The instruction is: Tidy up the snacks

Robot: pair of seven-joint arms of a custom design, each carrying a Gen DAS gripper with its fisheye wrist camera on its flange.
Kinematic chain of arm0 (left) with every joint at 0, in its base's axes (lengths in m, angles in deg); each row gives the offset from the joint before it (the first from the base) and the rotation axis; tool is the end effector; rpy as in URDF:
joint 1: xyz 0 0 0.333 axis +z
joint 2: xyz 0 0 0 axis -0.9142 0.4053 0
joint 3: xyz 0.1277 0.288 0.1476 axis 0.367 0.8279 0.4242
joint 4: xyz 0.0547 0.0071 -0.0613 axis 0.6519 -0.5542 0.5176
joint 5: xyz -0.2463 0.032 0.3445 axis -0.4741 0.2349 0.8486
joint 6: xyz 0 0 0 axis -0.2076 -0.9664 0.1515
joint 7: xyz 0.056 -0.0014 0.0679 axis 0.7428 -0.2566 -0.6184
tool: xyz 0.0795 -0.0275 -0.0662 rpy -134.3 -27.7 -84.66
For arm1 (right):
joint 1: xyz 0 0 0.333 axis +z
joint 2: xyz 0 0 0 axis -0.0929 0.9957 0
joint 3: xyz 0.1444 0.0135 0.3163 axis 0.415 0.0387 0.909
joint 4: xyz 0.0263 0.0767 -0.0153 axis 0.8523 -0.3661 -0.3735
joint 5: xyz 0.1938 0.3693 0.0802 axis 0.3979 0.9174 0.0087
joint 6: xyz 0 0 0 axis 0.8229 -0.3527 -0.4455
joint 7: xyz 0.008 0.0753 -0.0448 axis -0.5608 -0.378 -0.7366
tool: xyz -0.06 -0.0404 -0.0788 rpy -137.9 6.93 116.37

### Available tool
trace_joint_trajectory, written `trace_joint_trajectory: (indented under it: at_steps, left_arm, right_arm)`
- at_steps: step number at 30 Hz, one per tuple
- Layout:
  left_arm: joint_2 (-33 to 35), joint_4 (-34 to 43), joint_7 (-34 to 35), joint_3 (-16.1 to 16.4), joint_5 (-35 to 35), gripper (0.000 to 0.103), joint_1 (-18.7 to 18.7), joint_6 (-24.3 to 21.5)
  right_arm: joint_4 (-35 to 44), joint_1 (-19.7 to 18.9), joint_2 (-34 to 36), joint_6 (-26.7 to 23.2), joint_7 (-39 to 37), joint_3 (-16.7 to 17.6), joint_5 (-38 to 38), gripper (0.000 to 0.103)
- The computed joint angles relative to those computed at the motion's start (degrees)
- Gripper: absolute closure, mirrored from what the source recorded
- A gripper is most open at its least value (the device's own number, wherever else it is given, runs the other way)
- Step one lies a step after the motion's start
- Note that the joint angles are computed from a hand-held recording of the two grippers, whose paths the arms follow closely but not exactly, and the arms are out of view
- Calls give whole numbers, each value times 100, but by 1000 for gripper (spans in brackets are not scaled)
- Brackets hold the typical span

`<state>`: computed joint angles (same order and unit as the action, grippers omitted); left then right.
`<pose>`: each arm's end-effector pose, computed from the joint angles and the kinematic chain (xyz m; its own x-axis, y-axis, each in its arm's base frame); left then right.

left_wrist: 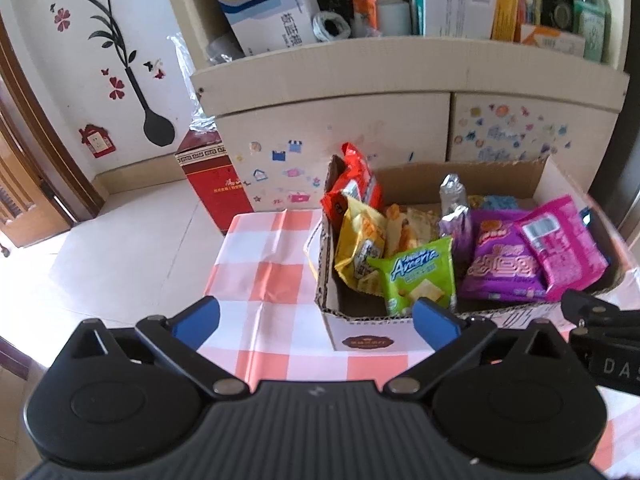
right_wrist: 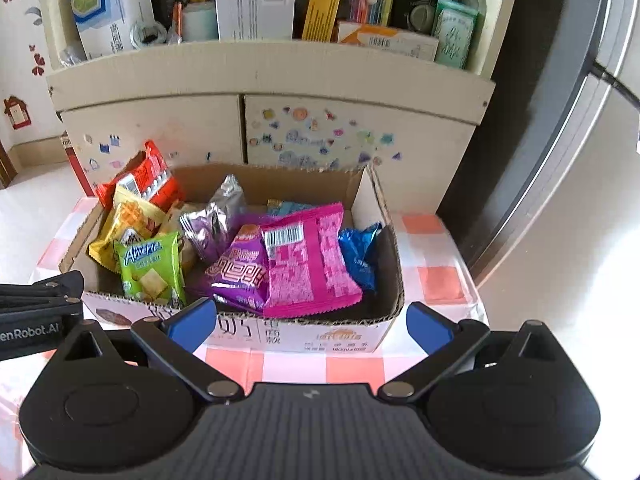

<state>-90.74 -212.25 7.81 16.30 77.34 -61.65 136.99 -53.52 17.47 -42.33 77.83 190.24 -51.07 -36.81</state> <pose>0.4475 -0.1352 0.5109 -0.1113 -0.9750 -0.1923 -0.7545 0.2088 -0.6222 0.4155 0.2918 0.5237 -0.1615 -0.9833 0.0839 -0.8167 0.0855 -0.5707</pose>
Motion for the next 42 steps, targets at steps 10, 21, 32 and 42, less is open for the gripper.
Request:
trace_joint_trajectory:
  at_steps: [10, 21, 32, 42]
  left_arm:
    - [304, 245, -195, -15, 274, 1, -10, -254]
    - [469, 338, -283, 125, 339, 1, -199, -369]
    - [478, 324, -272, 199, 227, 1, -257, -345]
    - [457, 302, -166, 248, 45, 1, -309, -294]
  right_arm:
    - [122, 20, 158, -197, -20, -65, 271, 0]
    - [241, 55, 293, -374, -228, -85, 256, 0]
    - [268, 58, 318, -361, -185, -88, 182, 0]
    - [249, 59, 304, -295, -194, -85, 162, 0]
